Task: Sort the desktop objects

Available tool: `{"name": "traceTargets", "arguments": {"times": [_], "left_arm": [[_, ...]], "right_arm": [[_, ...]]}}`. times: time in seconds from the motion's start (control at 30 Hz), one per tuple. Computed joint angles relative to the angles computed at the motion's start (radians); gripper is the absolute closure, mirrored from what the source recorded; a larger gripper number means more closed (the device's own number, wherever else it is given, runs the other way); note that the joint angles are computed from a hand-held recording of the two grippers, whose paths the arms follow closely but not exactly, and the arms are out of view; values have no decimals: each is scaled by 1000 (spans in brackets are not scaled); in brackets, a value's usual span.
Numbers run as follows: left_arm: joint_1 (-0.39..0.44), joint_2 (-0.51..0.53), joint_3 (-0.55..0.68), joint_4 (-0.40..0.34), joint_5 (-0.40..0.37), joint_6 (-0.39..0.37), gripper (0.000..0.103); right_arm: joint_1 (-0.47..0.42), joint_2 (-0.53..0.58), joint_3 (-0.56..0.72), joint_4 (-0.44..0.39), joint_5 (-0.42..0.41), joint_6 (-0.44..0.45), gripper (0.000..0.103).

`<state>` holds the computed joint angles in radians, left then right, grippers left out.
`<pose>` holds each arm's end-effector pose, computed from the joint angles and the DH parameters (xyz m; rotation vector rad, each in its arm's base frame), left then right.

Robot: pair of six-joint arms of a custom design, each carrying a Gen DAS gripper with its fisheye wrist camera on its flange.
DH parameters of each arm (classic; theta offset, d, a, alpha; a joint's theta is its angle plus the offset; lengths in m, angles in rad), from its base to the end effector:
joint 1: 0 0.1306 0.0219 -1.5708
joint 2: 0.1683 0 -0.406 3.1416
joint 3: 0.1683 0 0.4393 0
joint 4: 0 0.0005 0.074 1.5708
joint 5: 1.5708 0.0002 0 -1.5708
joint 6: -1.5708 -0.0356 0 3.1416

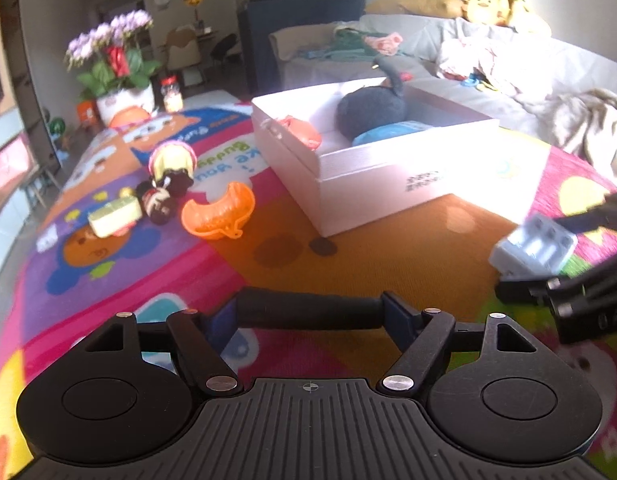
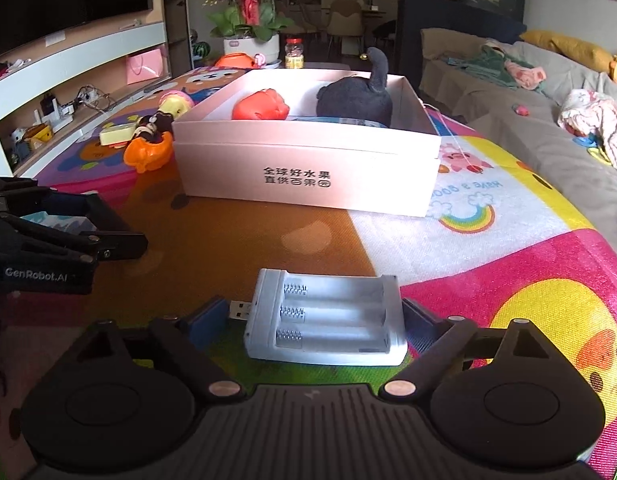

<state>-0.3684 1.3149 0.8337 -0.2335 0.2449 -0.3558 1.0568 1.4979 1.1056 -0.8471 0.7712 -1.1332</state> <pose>0.4236 -0.1733 0.2604 0.9243 2.0798 -0.2862 0.2672 0.4218 0.2726 0.2452 2.3045 -0.0862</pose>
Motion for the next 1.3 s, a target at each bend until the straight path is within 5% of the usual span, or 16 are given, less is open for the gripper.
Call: {"name": "traceTargets", "arguments": {"times": [0.13, 0.27, 0.43, 0.7, 0.83, 0.97, 1.13, 1.3], "left_arm": [[12, -104, -47, -27, 37, -42, 23], [31, -223, -82, -57, 110, -50, 23], [45, -338, -100, -29, 175, -18, 23], [-47, -212, -7, 95, 123, -21, 23], [-89, -47, 108, 206, 98, -48, 22], [-90, 81, 222, 131, 145, -82, 6], [-20, 66, 141, 134, 173, -26, 3], [53, 51, 69, 95, 144, 18, 3]], "right_arm": [[34, -54, -2, -18, 39, 22, 12], [97, -129, 15, -64, 170, 53, 12], [171, -259, 2, -12, 309, 94, 12], [194, -292, 45, -121, 460, 121, 12], [147, -305, 42, -94, 450, 191, 12], [82, -310, 35, -31, 405, 261, 12], [8, -309, 23, 62, 334, 345, 12], [-106, -268, 44, 246, 184, 512, 12]]}}
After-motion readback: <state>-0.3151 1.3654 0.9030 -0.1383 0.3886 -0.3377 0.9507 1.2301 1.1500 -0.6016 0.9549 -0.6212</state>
